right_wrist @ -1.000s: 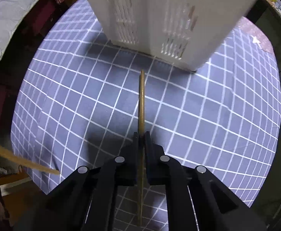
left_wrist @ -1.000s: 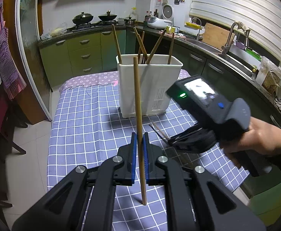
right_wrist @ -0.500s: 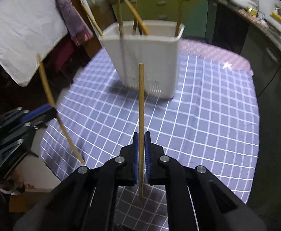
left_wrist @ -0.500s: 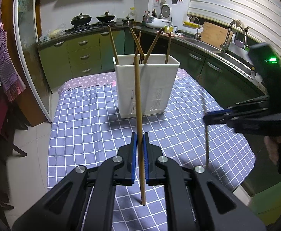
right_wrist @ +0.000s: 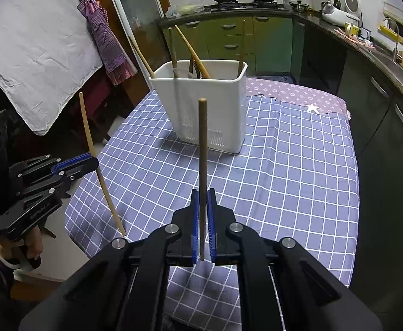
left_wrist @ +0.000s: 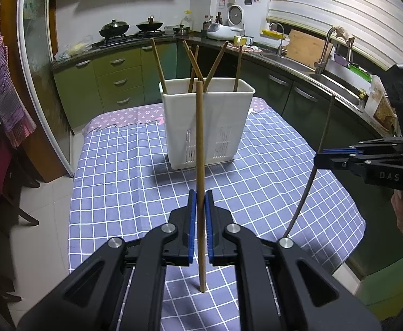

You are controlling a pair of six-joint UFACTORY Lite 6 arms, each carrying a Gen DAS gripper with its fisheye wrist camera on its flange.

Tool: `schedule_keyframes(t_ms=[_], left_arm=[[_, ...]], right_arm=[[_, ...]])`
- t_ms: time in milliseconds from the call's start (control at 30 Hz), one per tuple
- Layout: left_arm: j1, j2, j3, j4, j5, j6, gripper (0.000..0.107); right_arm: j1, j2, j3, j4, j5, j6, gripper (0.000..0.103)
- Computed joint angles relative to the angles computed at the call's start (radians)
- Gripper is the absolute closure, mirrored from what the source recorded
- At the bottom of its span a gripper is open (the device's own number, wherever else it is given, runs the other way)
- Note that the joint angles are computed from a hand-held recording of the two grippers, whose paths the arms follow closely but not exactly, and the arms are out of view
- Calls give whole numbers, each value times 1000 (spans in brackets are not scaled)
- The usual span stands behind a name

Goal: Organize utensils
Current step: 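Lift both held chopsticks upright and carry them toward the white caddy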

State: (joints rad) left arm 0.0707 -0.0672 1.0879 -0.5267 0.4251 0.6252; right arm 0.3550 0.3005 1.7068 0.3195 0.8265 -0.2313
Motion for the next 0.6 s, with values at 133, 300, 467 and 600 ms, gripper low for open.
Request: schedule_keyframes(t_ms=[133,300,467,600], left_arm=[[3,-6,0,-2,5,8,101],[13,-12,-1,-19,10,25,101],[18,-18,0,-23,13,33,101],[19,-19,7,-19,19,30,101]], right_arm=[[-2,-13,-9,18,2,-16,96],[1,-19,-9,10,2,-11,96],[4,-18,-3,3,3,-7,96],[6,-12,10,0,8,-7,96]])
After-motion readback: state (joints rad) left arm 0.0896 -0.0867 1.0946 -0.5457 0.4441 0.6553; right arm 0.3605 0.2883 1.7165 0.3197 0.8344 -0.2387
